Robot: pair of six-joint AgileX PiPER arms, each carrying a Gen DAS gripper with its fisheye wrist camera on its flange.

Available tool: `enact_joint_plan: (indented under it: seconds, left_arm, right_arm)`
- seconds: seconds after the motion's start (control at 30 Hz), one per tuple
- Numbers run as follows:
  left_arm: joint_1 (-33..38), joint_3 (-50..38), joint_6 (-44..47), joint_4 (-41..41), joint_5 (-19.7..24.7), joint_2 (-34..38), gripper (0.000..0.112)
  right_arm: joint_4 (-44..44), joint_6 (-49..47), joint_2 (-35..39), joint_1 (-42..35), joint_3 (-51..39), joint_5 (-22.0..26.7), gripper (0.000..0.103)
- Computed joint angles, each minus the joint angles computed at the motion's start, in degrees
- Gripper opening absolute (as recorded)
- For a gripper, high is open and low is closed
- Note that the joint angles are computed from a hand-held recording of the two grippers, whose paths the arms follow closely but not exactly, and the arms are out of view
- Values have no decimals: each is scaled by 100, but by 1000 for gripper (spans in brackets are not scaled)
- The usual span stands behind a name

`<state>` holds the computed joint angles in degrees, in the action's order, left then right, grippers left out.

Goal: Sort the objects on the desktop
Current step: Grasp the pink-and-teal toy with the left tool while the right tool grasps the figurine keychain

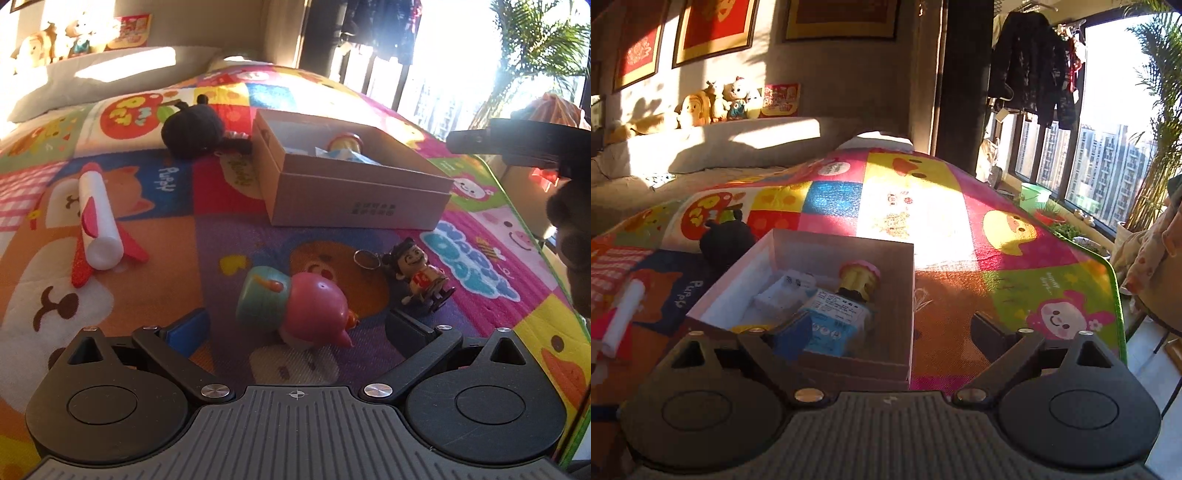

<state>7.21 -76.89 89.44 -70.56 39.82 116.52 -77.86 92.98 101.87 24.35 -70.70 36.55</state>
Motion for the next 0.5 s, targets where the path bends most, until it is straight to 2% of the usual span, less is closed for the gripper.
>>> enact_joint_plan:
  seconds: [0.07, 0.13, 0.2, 0.27, 0.33, 0.37, 0.4, 0.5]
  left_arm:
    - [-90, 32, 70, 21, -111, -46, 103]
    - [-201, 136, 362, -113, -301, -124, 103]
    - [-333, 259, 777, -322, -564, -203, 103]
    - [-451, 284, 933, -374, -818, -226, 102]
    - [-499, 250, 829, -234, -932, -232, 86]
    - [-510, 193, 605, 1, -959, -226, 78]
    - [-486, 175, 489, 79, -941, -233, 77]
    - [-371, 262, 335, 214, -898, -347, 77]
  right_arm:
    - [-675, 844, -450, 123, 735, -279, 103]
    - [-921, 1088, -726, 201, 1198, -559, 103]
    - [-1087, 1330, -818, 349, 1483, -540, 103]
    - [-894, 1233, -812, 403, 1580, -708, 103]
    - [-486, 825, -712, 407, 1524, -918, 102]
    - [-368, 669, -624, 481, 1498, -918, 96]
    - [-257, 478, -549, 528, 1440, -920, 88]
    - [116, -20, -283, 656, 1158, -866, 77]
